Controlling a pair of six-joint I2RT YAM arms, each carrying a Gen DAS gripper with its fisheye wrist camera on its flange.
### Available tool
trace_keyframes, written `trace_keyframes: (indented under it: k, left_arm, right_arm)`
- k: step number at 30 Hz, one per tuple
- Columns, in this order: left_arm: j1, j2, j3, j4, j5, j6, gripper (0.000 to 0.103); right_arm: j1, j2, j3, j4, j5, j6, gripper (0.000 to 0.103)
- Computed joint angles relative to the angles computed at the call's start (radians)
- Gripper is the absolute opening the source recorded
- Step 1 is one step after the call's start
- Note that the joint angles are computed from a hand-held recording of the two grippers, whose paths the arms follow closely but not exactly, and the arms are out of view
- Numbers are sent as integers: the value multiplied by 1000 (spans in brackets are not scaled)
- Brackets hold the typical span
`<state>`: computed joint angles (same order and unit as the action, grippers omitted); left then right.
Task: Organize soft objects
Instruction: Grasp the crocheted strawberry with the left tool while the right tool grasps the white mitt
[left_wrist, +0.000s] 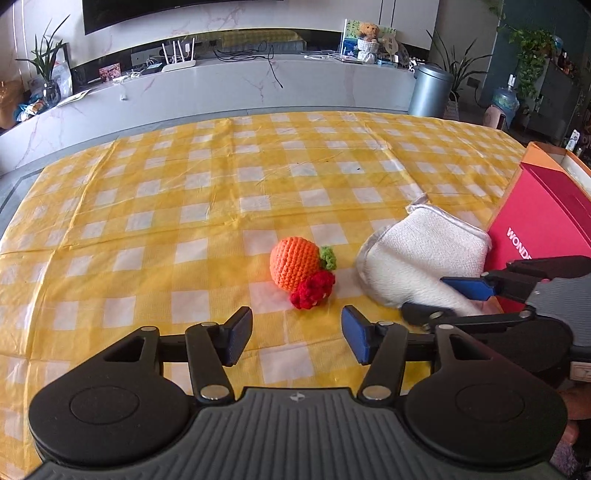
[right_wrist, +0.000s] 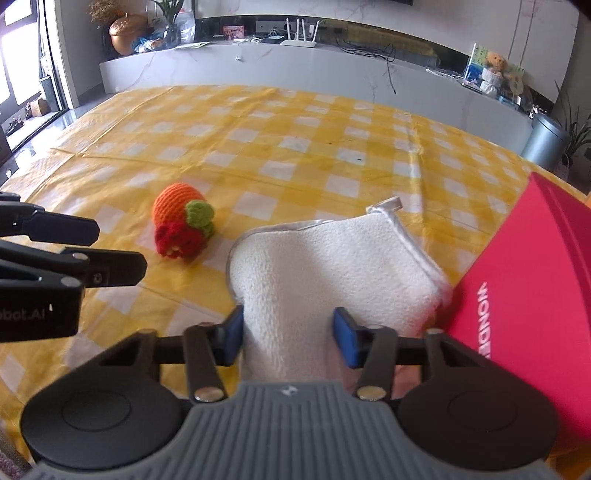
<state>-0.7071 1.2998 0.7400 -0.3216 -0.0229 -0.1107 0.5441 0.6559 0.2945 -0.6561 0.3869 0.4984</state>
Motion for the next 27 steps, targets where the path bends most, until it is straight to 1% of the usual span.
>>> trace_keyframes:
  k: [1,2,3,4,6,8,9,11,13,15,17,20,24,27]
  left_arm:
    - [-3,8,3,6,-7,-1,70]
    - [-9,19,8,13,-18,-2,73]
    - [-19,33,17,19,-33,-6,75]
    - [-26,43,24,23,-44,-9,76]
    - [-42,70,40,38,-63,-13,78]
    - [-56,100,56,55,-90,-29,78]
    - [-63,118,67,60,-105,-42,78]
    - [-69,143,81,73,-123,-50,79]
    - [-75,164,89,86,-128,-53,79]
    - [-83,173,79,112,-139,-50,79]
    - [-87,183,67,140,-151,-60,79]
    - [-78,190,35,197,-144,-65,79]
    - [-85,199,12,233,-175,-41,70]
    - [-86,208,2,247,-164,-47,65]
  right_arm:
    - [-14,-12,-1,-6,-1,-16,25]
    - [-29,-22,-3,-8,-2,-32,19]
    - [-51,-41,-6,-10,-15,-50,10]
    - [-70,-63,-7,-11,-32,-65,9]
    - [-83,-103,1,-10,-49,-76,9]
    - [-76,-76,16,28,-27,-106,9]
    - [-98,-55,17,56,-42,-124,9]
    - [-193,-27,4,105,-130,-155,9]
    - [-269,-17,-14,129,-212,-167,9]
    - [-300,-24,-38,149,-251,-172,9]
    - [-280,-21,-42,155,-236,-171,9]
    - [-257,-20,-51,170,-216,-167,10]
    - [-249,-39,-61,169,-208,-168,10]
    - [-273,-51,-61,161,-232,-175,11]
